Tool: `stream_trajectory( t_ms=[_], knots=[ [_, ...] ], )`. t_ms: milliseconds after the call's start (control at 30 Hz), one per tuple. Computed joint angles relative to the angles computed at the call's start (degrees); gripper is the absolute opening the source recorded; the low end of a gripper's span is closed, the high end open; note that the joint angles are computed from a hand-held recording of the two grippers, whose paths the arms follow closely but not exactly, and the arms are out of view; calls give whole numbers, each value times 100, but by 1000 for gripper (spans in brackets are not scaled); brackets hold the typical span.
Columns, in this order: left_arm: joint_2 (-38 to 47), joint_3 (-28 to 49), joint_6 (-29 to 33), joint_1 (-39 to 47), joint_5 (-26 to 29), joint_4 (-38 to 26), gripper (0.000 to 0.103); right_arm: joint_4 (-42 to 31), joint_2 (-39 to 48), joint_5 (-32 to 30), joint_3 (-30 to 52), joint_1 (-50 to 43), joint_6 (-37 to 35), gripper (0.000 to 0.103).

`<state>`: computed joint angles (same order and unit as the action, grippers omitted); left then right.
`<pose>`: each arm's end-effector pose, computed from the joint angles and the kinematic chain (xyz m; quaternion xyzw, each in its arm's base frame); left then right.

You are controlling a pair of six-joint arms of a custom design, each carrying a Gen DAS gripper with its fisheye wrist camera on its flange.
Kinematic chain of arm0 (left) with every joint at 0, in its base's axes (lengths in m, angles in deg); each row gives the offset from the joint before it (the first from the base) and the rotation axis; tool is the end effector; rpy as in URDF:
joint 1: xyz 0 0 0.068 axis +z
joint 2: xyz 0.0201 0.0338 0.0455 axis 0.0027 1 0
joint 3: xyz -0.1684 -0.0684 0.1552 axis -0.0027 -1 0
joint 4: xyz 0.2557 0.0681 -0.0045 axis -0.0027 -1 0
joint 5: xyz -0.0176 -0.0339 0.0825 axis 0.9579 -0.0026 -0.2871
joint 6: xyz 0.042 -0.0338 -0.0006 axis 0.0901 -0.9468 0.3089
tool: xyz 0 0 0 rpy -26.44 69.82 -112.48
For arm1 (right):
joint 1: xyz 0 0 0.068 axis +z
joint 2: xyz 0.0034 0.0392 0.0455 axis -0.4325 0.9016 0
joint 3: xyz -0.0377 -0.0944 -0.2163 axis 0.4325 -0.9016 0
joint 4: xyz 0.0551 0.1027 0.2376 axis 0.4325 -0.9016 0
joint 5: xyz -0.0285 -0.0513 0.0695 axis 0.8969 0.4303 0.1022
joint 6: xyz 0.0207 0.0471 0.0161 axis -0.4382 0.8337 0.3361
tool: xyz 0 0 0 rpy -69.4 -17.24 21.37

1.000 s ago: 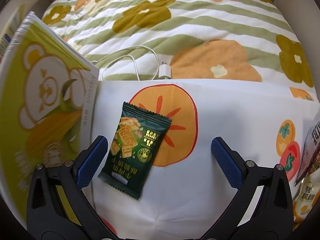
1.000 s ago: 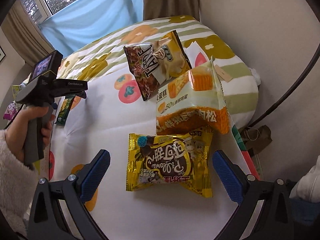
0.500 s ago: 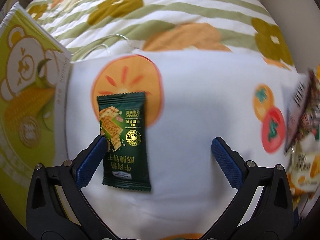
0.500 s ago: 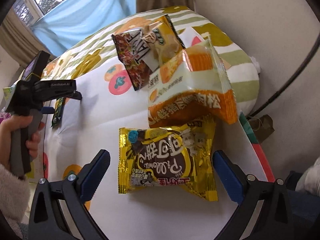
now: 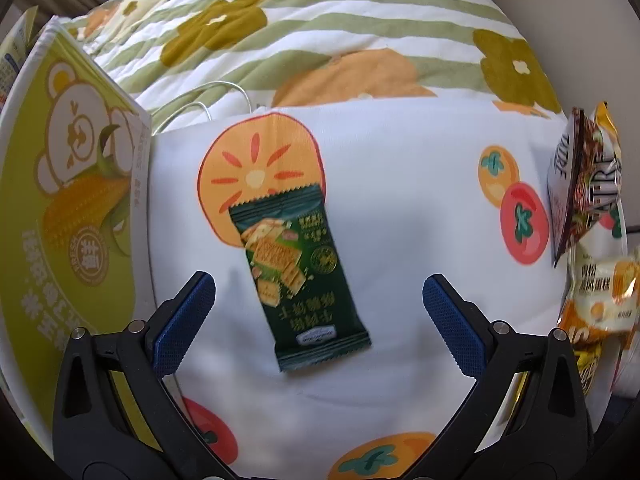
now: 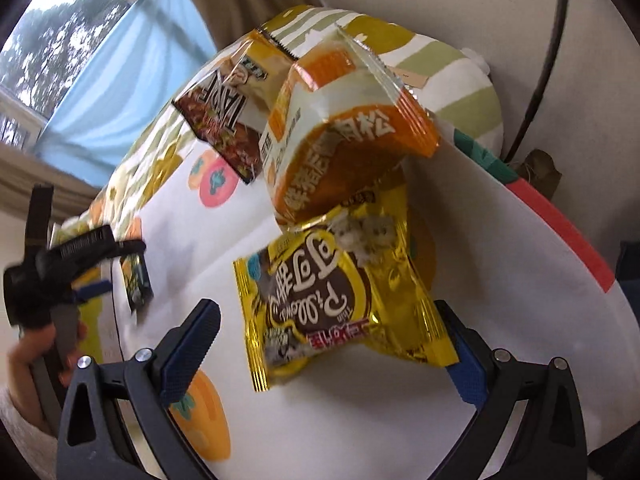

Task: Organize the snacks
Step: 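Grasp the green cracker packet with the left tool while the right tool grasps the gold chocolate packet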

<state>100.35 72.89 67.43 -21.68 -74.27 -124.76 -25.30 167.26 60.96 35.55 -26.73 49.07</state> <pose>0.4171 -0.1652 0.0218 0.0628 0.9930 -0.0045 0.1001 0.2129 0.0016 0.0171 0.2957 0.9191 0.1511 0.2121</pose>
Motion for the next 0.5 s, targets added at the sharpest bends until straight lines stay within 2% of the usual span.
stream_trajectory(
  t_ms=[133,300,333,400,500],
  knots=[
    [83,15,-13,81,26,23,102,96,19,149,-7,113,195,102],
    [359,339,112,93,-100,-14,87,-177,-47,75,61,375,-153,102],
    [407,385,125,112,-60,-34,77,-367,-213,238,45,496,-335,102],
    [331,225,107,168,69,130,74,-867,-572,654,64,671,-886,102],
    [245,43,151,156,59,307,71,-1391,-960,865,159,498,-2131,102]
  ],
)
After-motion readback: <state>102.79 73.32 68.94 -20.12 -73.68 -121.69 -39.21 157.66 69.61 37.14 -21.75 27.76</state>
